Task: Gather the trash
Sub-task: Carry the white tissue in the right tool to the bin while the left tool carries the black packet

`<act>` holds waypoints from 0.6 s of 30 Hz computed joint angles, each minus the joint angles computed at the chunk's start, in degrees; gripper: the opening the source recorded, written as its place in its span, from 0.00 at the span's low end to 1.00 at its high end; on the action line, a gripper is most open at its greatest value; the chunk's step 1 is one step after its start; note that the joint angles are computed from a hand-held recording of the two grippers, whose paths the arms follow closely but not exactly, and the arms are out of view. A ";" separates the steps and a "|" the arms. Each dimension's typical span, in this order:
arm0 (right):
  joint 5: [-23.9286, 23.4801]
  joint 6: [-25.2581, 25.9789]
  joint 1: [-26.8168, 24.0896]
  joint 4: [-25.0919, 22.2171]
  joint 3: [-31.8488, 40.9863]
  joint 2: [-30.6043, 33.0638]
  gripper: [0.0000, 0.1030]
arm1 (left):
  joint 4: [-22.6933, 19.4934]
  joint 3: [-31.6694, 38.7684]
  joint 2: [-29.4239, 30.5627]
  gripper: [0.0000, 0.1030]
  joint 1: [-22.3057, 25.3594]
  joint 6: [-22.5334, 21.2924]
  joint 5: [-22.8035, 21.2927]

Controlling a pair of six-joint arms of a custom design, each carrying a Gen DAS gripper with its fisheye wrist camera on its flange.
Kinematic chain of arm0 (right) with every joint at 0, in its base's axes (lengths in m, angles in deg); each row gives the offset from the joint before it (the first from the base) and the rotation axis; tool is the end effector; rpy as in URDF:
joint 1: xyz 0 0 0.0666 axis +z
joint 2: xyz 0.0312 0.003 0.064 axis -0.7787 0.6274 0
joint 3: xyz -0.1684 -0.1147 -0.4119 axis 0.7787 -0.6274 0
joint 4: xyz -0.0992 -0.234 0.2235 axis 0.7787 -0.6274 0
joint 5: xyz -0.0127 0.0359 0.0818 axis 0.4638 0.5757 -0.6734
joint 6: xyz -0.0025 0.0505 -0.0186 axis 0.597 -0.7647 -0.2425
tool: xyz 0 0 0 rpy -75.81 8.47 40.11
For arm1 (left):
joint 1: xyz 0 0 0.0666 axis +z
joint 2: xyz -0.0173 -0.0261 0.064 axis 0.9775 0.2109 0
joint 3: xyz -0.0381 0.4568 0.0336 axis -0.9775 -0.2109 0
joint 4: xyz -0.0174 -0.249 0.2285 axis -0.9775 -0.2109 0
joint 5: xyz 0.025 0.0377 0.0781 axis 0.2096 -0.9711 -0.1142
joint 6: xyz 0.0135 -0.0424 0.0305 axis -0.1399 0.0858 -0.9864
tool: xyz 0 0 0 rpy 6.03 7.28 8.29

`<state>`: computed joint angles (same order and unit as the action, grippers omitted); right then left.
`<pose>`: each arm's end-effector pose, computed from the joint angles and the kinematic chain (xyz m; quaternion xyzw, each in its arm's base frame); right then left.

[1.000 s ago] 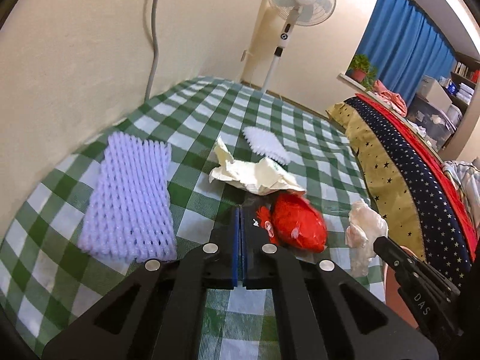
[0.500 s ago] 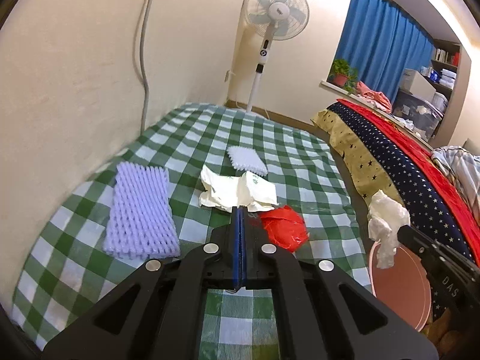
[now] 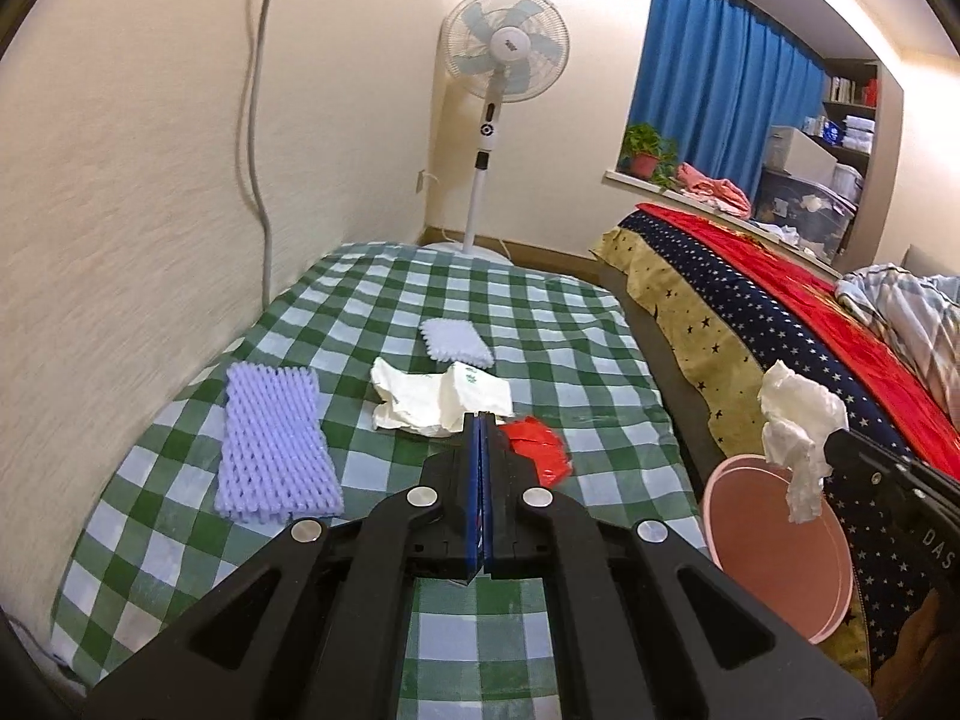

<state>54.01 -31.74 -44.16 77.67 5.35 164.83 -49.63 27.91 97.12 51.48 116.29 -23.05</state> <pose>0.4940 0.0705 0.3948 -0.1480 0.8641 0.1435 0.4591 0.4518 -0.2044 0.3736 -0.1526 0.8531 -0.0115 0.4987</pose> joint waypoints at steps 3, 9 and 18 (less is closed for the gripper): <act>0.19 0.08 -0.64 -0.11 -0.53 -1.00 0.03 | 0.08 0.24 -0.07 0.00 -0.60 -0.19 -0.10; 0.88 -0.04 -1.77 -0.10 -1.50 -2.55 0.03 | 0.49 1.09 0.11 0.00 -2.02 -1.21 0.20; 2.09 -0.58 -4.04 -0.54 -2.15 -3.61 0.03 | 1.17 2.72 0.84 0.00 -3.86 -2.40 1.08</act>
